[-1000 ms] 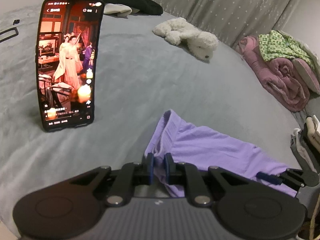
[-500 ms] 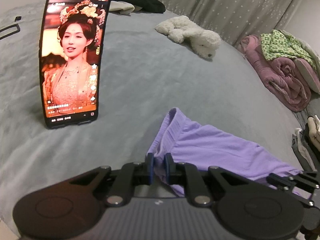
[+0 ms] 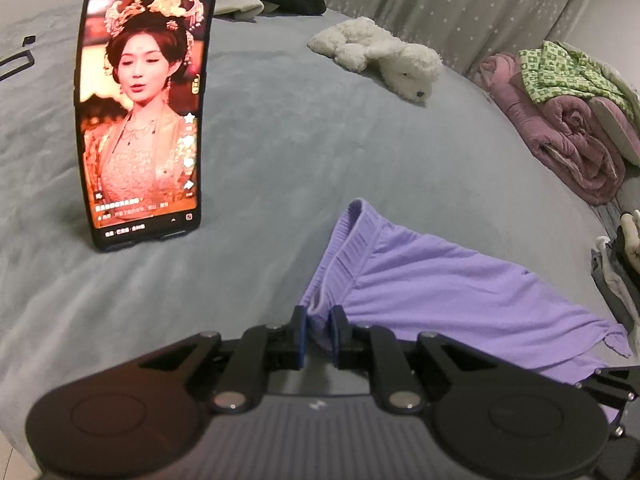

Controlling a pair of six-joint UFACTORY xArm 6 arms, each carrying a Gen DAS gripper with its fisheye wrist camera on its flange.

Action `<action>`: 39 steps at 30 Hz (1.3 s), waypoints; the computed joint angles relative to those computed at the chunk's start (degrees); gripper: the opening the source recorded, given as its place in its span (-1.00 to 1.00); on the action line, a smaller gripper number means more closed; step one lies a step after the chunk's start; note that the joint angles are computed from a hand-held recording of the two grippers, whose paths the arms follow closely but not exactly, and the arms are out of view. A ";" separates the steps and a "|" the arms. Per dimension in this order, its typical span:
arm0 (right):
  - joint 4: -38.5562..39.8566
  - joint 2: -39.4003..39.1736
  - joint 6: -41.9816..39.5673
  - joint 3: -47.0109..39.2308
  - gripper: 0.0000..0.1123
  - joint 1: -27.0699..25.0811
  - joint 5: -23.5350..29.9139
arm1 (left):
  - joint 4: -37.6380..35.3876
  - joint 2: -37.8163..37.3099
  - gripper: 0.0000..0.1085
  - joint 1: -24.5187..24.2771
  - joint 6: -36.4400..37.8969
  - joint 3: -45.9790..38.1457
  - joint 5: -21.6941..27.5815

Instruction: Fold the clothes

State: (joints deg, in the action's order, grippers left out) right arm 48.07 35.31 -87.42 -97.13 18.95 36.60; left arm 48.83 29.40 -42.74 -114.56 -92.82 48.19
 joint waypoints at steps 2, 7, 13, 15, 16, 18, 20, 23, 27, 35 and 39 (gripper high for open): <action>-1.13 1.29 8.07 -2.58 -0.41 -1.18 2.34 | -0.09 0.09 -0.76 -0.06 0.03 -0.07 0.09; 1.35 7.08 28.32 -12.99 -0.28 -5.59 14.47 | -0.23 0.20 -0.76 -0.11 0.02 -0.26 0.21; 10.06 14.18 44.77 -22.29 -0.28 -9.17 23.22 | -0.67 0.86 -0.76 -0.19 0.98 -1.23 1.04; 12.96 16.24 49.07 -24.70 -0.28 -9.73 24.28 | -0.86 1.21 -0.76 -0.23 1.40 -1.69 1.45; 14.34 16.80 50.55 -25.12 -0.30 -9.86 24.07 | -0.95 1.38 -0.76 -0.26 1.61 -1.93 1.65; 16.91 17.65 53.14 -25.60 -0.38 -9.92 23.14 | -1.08 1.58 -0.75 -0.31 1.92 -2.23 1.97; 19.21 18.02 55.10 -25.49 -0.47 -9.86 21.72 | -1.17 1.68 -0.75 -0.35 2.10 -2.42 2.20; 21.22 18.51 57.98 -25.96 -0.59 -10.11 20.34 | -1.24 1.72 -0.75 -0.33 2.17 -2.48 2.20; 24.49 19.73 61.59 -27.45 -0.62 -10.95 17.64 | -1.19 1.71 -0.75 -0.24 2.05 -2.33 1.93; 30.39 21.33 67.57 -29.09 -0.79 -12.99 10.84 | -1.04 1.65 -0.75 -0.05 1.69 -1.98 1.42; 32.65 20.03 66.14 -28.05 -0.82 -13.38 9.58 | -0.82 1.33 -0.75 0.06 0.99 -1.36 0.71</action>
